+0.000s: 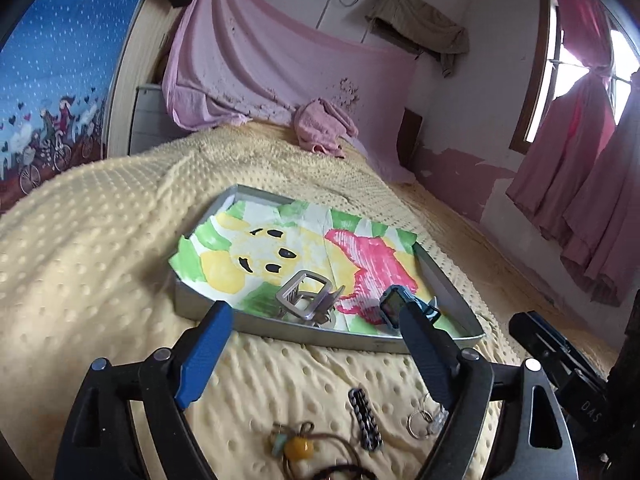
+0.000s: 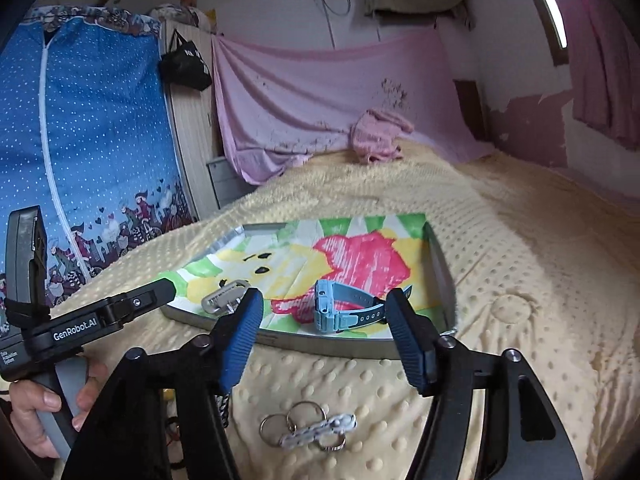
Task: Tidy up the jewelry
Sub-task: 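Lower both held items into the metal tray and open both tools, then lift both open tools away from the tray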
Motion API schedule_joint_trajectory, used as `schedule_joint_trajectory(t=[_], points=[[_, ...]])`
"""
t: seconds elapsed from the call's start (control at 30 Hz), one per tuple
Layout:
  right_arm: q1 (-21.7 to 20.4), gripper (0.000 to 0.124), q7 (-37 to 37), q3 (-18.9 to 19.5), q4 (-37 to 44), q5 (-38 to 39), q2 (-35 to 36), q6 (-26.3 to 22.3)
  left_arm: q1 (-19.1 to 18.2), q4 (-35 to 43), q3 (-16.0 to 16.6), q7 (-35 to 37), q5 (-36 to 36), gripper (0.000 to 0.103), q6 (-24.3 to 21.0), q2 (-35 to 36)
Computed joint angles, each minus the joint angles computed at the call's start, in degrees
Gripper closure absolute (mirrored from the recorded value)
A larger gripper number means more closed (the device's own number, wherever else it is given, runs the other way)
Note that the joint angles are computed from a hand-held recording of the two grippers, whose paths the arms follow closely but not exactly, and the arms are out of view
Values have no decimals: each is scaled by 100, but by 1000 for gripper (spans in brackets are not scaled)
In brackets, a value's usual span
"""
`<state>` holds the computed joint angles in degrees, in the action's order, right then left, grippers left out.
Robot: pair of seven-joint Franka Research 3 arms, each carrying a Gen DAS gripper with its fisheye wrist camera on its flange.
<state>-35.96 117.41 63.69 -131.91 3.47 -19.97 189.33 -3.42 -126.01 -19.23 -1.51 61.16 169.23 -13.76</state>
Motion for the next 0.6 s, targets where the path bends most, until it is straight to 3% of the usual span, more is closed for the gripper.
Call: schedule_joint_trajectory(t=[0.07,0.23,0.6], points=[[357,51,30,-311,-226,121,-300,121,72,-160,-93,-259,232,6,-16,-269],[958,30,-41,-745,-743,526,-1057,334,313,-615,-376,-923,769,0,56,-1004],[2120,24,116,-1406,-1751,1068,-2359,109,330,-1545,-799,-519,283,0,16,-2295]])
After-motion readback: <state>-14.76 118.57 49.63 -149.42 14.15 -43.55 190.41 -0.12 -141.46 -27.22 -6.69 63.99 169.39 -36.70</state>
